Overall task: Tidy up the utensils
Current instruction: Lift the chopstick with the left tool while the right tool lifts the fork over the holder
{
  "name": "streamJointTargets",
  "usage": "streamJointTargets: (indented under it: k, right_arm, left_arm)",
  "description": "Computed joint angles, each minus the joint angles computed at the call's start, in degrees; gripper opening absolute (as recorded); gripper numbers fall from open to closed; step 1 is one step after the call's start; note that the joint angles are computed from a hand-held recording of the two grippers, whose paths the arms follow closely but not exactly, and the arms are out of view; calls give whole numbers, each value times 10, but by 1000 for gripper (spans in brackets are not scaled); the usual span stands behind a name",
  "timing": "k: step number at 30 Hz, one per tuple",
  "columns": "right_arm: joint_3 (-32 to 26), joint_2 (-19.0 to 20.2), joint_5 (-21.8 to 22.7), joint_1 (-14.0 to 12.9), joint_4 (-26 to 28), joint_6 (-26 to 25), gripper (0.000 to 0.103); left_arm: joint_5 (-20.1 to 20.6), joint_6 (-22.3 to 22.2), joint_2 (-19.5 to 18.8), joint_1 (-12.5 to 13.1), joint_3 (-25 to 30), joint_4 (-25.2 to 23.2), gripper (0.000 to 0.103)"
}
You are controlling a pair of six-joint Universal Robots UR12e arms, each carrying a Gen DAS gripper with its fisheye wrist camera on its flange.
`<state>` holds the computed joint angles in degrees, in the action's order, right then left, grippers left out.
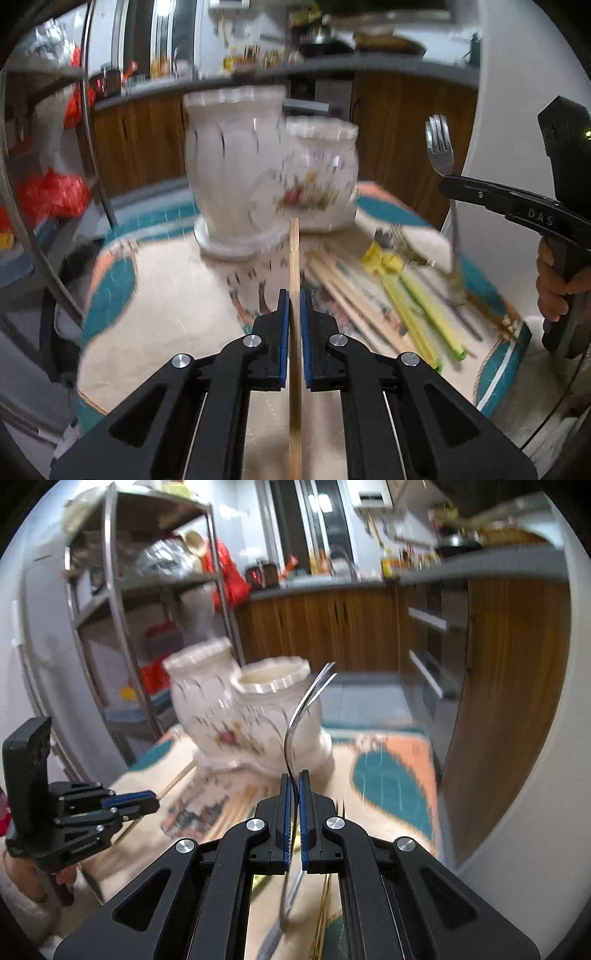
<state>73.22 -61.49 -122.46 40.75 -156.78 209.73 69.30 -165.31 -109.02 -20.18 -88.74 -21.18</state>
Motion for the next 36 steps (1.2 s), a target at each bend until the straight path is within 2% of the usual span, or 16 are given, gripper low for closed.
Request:
streamJointTargets:
  k: [6,12,15,18,22,25,30,33,36]
  right_arm:
    - [-31,23,-76,13,-84,-98,3]
    - [-65,36,-72,6,-102,-146,3]
    - [-77,39,-61,2,-112,-153,3]
    - [-100,50,-58,-4,-138,-163,3]
    - [-128,66,-67,-12,-167,-166,3]
    - [-142,76,-78,-17,-176,-160,3]
    - [-146,85,-80,-26,-169,-147,3]
    - [-140,86,-72,-30,-162,-141,3]
    - [-129,84,-53,-35,-153,-129,3]
  left_arm:
    - [-17,-31,5,8,-7,88,6]
    - [-50,-76,-3,19,14,143,6]
    - [-58,-101,-18,20,46,164,6]
    - [-67,-148,-48,20,97,193,6]
    - [-59,-211,-98,16,176,235,6]
    - [-39,-234,-129,8,229,235,6]
    - [6,-230,-175,-7,298,222,6]
    - [34,-217,-191,-13,319,210,6]
    - [35,-211,-195,-13,313,213,6]
